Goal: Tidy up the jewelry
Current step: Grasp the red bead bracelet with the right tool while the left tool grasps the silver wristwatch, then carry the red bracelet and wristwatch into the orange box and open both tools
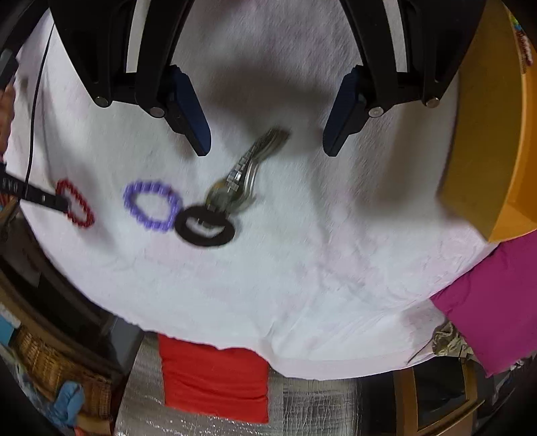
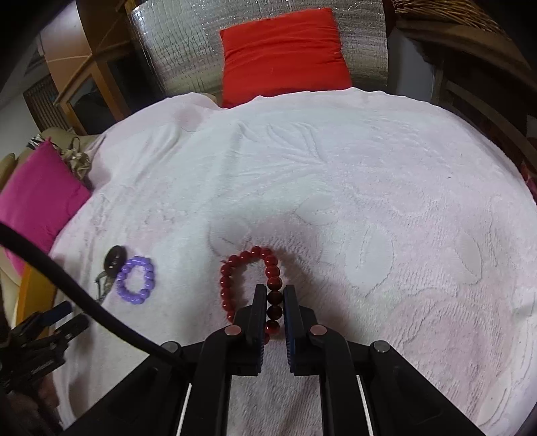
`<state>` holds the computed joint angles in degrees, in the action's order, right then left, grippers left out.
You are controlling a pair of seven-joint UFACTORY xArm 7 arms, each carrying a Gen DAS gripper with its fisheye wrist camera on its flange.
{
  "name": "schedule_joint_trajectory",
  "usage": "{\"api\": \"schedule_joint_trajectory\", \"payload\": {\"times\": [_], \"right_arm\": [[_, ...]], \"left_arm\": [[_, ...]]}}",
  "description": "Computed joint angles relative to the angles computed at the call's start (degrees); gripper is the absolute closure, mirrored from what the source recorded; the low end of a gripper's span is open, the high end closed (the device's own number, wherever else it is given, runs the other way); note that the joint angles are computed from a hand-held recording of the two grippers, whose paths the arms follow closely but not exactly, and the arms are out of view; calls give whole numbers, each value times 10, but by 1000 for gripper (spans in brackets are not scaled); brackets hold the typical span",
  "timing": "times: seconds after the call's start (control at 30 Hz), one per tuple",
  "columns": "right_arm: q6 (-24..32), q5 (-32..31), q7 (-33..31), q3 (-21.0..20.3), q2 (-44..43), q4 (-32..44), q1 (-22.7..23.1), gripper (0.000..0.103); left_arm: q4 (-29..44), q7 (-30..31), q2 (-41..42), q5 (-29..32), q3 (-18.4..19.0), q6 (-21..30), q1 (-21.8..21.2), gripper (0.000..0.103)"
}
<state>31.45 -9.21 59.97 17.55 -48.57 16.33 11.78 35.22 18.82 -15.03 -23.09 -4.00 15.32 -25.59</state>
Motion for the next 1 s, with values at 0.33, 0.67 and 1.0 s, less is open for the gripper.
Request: {"api": "schedule_joint_trajectory", "payload": {"times": [0.33, 0.67, 1.0], "right_arm": [[-24, 29, -5, -21, -6, -15, 13, 92], [-34, 37, -3, -12, 7, -8, 17, 93], [-30, 47, 1, -13, -23, -13, 30, 93]], "left_arm": [[84, 18, 86, -4, -25, 22, 13, 59], [96, 110, 94, -111, -36, 36, 17, 77], [38, 53, 26, -22, -42, 49, 19, 79]]}}
